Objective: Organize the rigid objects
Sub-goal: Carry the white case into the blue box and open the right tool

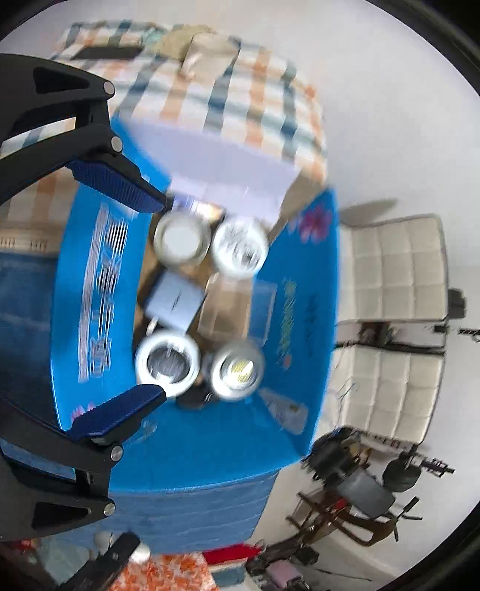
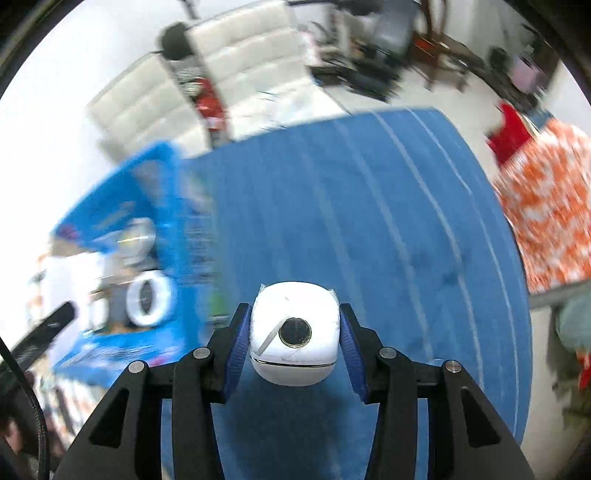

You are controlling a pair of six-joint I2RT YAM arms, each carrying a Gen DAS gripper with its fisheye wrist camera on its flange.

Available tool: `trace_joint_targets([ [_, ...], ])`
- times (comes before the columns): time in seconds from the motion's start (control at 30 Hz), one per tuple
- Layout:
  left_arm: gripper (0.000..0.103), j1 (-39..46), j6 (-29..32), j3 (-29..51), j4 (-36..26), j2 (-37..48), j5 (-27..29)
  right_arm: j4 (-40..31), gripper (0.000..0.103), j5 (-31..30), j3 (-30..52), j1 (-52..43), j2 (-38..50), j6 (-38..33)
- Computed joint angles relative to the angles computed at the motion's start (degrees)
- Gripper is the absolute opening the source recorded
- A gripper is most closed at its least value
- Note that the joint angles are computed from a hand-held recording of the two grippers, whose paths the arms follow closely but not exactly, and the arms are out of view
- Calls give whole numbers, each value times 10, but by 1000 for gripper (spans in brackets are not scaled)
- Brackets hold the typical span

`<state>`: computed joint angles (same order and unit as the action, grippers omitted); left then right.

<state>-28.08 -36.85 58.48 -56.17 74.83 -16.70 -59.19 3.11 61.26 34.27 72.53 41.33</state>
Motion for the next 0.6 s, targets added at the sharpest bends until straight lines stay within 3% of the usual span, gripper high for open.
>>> trace_joint_targets([
  [0.1,95,13,22,2,-27,-22,-40,-3,49,5,60,63,36,19],
  [0.33,96,65,108,-69,29,-64,-59,28,49,-9,155,134,202,27],
  [0.47,96,120,153,-104,75,-59,-1,41,49,-14,189,136,295,20],
  [0.6,96,144,172,-109,96,-20,7,31,49,-5,235,138,368,19],
])
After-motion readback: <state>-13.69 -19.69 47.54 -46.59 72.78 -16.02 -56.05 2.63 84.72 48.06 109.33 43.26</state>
